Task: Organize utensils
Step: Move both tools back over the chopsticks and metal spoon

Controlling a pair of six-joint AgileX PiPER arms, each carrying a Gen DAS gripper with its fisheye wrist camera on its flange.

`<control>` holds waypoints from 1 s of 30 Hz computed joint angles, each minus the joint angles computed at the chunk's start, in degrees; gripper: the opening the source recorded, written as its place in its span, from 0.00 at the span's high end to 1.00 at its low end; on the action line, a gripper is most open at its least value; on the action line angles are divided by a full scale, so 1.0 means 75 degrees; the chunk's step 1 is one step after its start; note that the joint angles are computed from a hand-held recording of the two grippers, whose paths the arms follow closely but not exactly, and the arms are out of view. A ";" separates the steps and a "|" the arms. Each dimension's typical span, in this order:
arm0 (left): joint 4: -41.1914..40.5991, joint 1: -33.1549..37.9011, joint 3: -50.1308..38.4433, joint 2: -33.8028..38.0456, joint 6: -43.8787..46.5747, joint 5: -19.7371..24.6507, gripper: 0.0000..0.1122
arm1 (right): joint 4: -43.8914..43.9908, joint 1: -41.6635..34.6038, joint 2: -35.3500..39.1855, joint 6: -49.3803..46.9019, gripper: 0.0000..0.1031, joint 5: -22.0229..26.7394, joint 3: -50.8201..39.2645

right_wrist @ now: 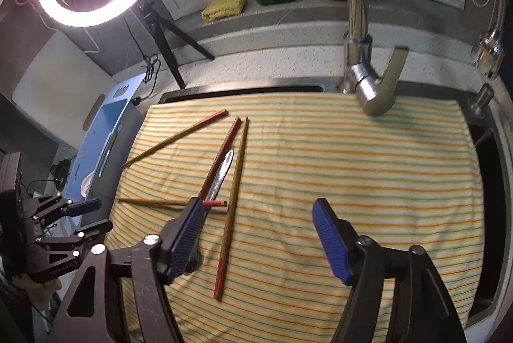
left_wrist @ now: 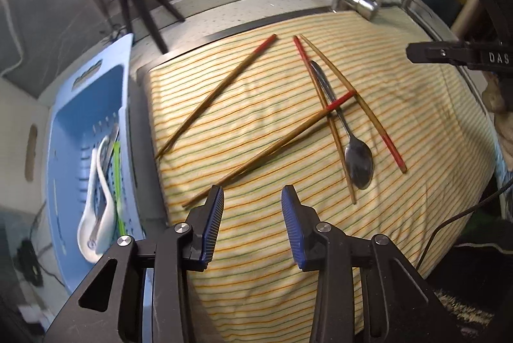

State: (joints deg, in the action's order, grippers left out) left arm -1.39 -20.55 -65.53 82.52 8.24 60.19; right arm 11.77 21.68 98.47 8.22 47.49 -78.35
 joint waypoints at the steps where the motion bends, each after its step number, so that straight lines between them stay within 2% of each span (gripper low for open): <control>1: 0.0086 -0.0092 -0.0086 0.0119 0.0128 0.0029 0.70 | 0.0080 -0.0016 0.0045 -0.0017 0.41 -0.0005 0.0029; 3: 0.0232 -0.0241 -0.0213 0.0308 0.0228 0.0055 0.70 | 0.0163 -0.0037 0.0112 0.0011 0.44 -0.0024 0.0089; 7: -0.0160 -0.0139 -0.0552 0.0761 0.0835 0.0274 0.71 | 0.0530 -0.0189 0.0132 -0.0106 0.46 -0.0032 0.0223; 11: -0.0217 -0.0097 -0.0828 0.1201 0.1034 0.0378 0.71 | 0.0751 -0.0248 0.0175 -0.0211 0.53 0.0073 0.0128; 18: -0.0131 -0.0193 -0.1193 0.1757 0.1241 0.0382 0.71 | 0.1356 -0.0291 0.0586 -0.0425 0.56 0.0403 -0.0475; 28: -0.0073 -0.0427 -0.1777 0.2561 0.1361 0.0486 0.72 | 0.1510 -0.0273 0.1211 -0.0307 0.60 0.0692 -0.1206; 29: -0.0145 -0.0394 -0.1781 0.2607 0.1381 0.0481 0.74 | 0.1514 -0.0287 0.1235 -0.0300 0.60 0.0701 -0.1221; 30: -0.0199 -0.0365 -0.1790 0.2646 0.1388 0.0480 0.81 | 0.1504 -0.0295 0.1235 -0.0288 0.60 0.0701 -0.1216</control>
State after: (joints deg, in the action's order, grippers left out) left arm -2.88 -23.29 -78.96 102.37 18.65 63.79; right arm 23.05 19.47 107.73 6.06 52.75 -87.47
